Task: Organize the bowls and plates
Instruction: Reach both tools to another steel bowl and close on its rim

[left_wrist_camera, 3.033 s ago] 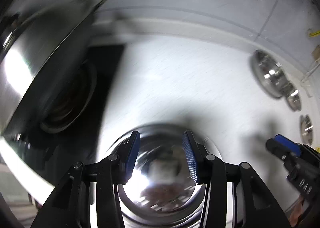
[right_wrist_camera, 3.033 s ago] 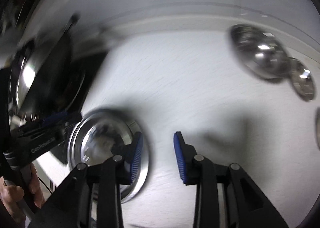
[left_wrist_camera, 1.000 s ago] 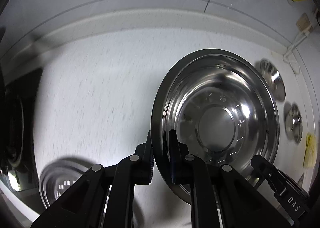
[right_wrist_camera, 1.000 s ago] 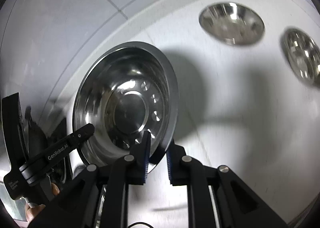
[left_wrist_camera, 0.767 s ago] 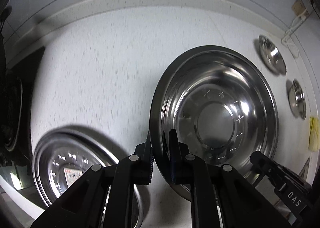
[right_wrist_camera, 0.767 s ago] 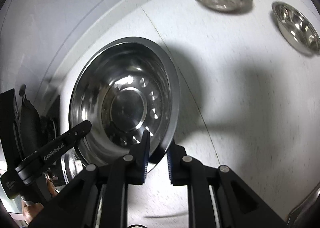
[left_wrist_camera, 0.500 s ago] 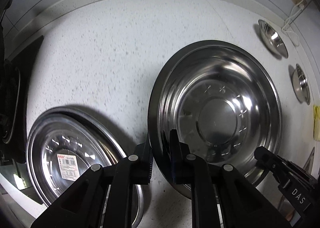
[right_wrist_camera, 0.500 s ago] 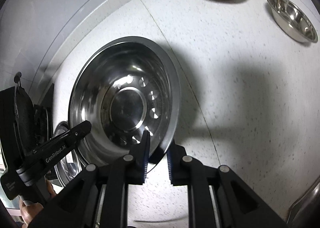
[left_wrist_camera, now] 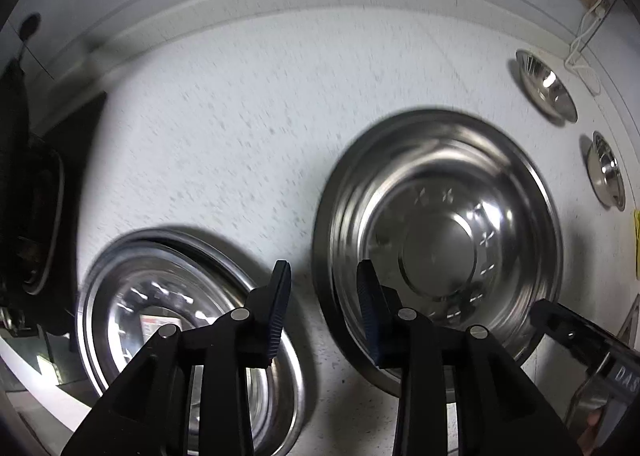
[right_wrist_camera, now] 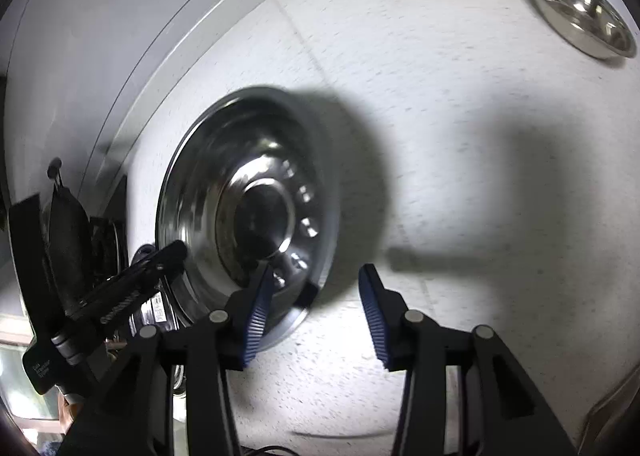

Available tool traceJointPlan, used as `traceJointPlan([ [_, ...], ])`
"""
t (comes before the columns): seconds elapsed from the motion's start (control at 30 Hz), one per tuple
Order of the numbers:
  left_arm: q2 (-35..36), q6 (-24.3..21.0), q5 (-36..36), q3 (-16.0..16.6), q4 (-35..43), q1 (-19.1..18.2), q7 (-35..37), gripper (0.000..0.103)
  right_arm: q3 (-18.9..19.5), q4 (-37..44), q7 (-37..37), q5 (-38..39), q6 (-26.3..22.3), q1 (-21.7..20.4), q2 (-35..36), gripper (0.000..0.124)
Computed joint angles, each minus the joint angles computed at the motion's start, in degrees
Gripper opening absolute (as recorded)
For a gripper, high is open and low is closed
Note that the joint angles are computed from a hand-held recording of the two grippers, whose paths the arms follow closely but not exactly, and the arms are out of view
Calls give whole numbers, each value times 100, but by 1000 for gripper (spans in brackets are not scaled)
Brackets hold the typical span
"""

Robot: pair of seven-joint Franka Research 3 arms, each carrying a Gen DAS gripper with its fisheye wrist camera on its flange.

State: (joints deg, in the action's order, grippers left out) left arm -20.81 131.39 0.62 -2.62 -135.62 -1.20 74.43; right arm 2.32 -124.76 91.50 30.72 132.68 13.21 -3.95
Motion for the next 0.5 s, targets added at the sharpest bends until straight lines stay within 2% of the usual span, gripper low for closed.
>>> traceJointPlan([
  [0.07, -37, -54, -5, -10, 105, 13, -76, 29, -70, -42, 26, -43, -40, -76, -123, 43],
  [0.23, 348, -58, -183, -68, 866, -133, -51, 31, -169, -59, 428, -1091, 284, -422, -454, 43],
  [0.4, 1490, -168, -469, -413, 2308, -450, 47, 31, -330, 315, 872, -2379, 606, -941, -298, 43],
  [0.5, 2435, -503, -562, -750, 3452, -702, 55, 32, -475, 692, 850, -2650, 600, -1134, 38, 43],
])
